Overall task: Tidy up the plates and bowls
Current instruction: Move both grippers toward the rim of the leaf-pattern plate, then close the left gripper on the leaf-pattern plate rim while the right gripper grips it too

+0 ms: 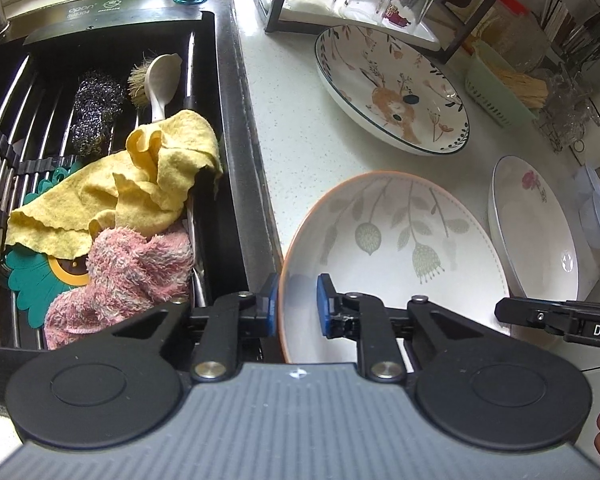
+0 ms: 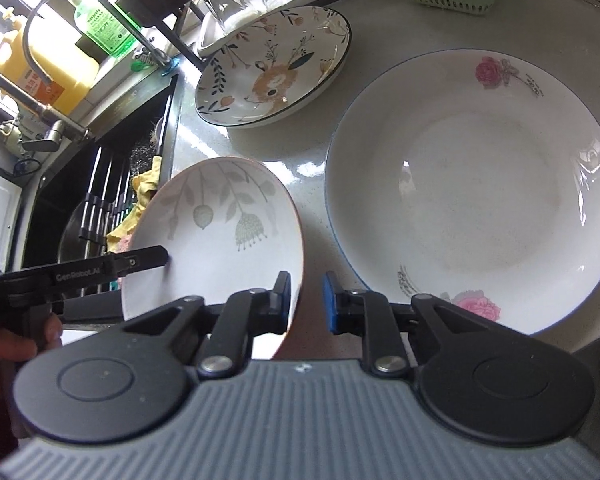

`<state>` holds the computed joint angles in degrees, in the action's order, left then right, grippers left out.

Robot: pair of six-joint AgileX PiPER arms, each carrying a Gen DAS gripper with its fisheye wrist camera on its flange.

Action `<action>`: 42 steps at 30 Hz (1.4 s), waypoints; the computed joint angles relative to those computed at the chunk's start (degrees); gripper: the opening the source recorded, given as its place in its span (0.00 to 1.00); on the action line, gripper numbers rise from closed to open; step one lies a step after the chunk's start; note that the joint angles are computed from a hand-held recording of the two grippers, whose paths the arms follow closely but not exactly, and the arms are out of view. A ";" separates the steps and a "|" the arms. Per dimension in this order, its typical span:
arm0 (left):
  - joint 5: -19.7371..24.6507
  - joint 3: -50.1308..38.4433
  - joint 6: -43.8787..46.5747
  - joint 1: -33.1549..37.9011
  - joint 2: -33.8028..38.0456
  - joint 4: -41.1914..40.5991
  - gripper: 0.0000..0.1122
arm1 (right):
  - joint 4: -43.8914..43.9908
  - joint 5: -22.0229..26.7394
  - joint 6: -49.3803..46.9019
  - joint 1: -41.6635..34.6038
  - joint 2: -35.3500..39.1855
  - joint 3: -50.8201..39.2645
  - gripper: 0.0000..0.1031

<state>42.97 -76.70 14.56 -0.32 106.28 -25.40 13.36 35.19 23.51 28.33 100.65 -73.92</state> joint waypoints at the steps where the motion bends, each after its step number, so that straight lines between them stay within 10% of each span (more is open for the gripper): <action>1: -0.08 -0.15 0.80 0.16 0.25 -0.73 0.20 | 0.56 -0.85 -0.64 -0.03 0.21 0.09 0.12; 25: 9.64 -10.87 -0.32 1.40 3.64 -5.19 0.21 | 22.71 0.77 -16.12 -8.41 -1.02 1.78 0.12; 42: 10.28 -29.72 -17.04 -7.83 9.56 -4.28 0.21 | 34.45 11.63 -34.82 -25.80 -5.67 -0.37 0.12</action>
<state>53.26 -106.42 -2.48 -8.15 115.84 -29.68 47.81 46.82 -11.32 2.53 94.98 -74.30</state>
